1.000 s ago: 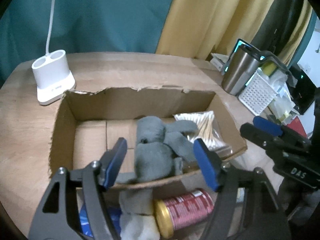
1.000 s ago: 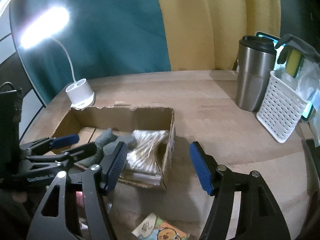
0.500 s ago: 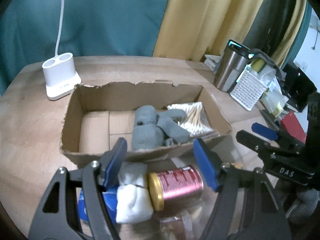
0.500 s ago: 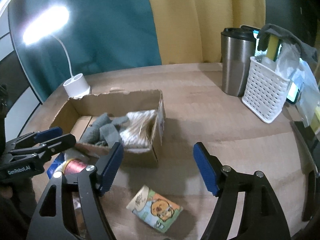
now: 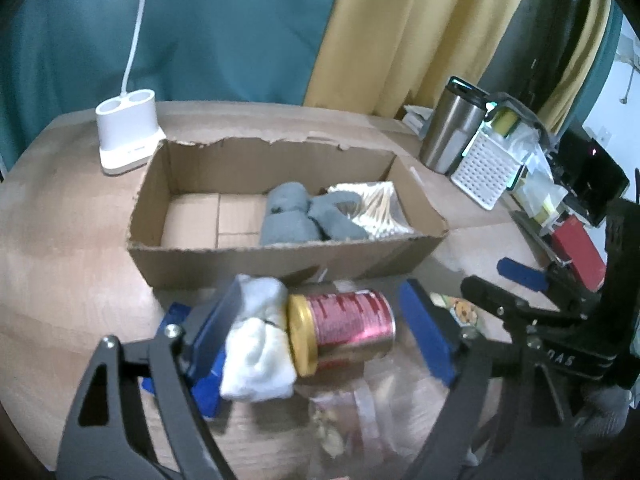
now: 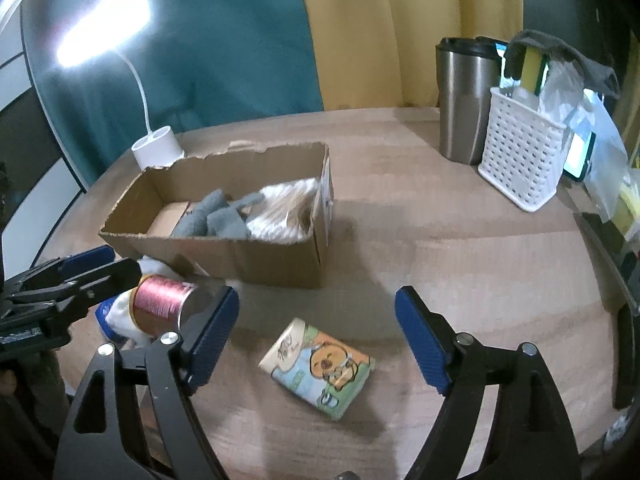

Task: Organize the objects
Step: 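Grasp the red-and-gold can with the left gripper while the right gripper grasps the tissue pack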

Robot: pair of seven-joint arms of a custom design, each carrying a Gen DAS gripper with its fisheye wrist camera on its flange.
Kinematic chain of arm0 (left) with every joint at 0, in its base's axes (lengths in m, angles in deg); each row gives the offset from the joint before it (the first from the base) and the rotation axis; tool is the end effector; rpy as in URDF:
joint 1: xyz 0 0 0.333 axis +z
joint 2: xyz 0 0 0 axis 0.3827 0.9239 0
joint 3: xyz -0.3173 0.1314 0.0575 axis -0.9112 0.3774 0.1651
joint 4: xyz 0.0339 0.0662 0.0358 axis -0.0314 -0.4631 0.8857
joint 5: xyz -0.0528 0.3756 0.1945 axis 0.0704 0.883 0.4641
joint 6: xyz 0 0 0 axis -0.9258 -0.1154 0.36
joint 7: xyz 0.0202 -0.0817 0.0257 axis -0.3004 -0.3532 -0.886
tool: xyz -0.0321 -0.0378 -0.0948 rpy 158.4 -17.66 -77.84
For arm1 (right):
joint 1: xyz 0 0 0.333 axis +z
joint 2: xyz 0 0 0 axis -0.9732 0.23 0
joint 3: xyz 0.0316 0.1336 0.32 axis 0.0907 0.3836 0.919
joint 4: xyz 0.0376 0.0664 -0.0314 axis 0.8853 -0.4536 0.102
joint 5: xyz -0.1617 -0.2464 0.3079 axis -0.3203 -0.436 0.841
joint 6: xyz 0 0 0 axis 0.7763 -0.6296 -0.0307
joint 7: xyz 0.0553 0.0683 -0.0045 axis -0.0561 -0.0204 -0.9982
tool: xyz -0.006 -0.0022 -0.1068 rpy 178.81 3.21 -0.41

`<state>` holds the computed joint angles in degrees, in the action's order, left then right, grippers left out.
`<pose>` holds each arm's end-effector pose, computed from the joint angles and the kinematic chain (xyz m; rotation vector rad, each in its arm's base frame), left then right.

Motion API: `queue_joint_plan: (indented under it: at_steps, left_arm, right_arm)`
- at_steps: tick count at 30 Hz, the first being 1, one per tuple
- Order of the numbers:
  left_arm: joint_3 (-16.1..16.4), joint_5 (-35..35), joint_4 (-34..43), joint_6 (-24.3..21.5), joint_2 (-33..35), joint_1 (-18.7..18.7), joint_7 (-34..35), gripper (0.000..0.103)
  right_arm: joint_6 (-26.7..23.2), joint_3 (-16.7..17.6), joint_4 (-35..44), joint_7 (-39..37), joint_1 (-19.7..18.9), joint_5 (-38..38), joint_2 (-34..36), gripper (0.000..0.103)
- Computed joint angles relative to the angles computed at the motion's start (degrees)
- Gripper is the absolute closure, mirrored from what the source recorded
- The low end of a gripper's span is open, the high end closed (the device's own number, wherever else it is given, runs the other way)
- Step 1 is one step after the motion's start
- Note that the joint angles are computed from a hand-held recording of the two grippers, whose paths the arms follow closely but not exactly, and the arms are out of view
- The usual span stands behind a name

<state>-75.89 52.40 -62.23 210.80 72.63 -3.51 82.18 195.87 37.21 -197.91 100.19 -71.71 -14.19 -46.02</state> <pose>0.4517 -0.3376 0.5059 -1.5701 2.2391 -1.0912 0.4142 0.2504 0.4977 -1.5932 1.8774 -0.6057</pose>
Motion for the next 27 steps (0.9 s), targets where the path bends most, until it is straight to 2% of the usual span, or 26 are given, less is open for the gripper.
queue_joint_plan:
  at_steps: [11,16,27]
  left_arm:
    - [-0.5,0.1,-1.0,-1.0,0.1,-0.5,-0.3,0.02]
    - [-1.1,1.4,-0.6,-1.8,0.7,-0.1,-1.2,0.02]
    - [-3.4,9.2,1.5,-3.0,3.3,1.9,-6.1,0.02]
  right_arm:
    - [-1.5,-0.4,-2.0,0.9,1.9,2.0,-0.3,0.02]
    - [-0.9,-1.8,-2.4,-0.5,3.6,4.4,0.7,0.02]
    - [0.5,-2.8,-2.4,-3.0,4.5,7.0,3.0,0.02]
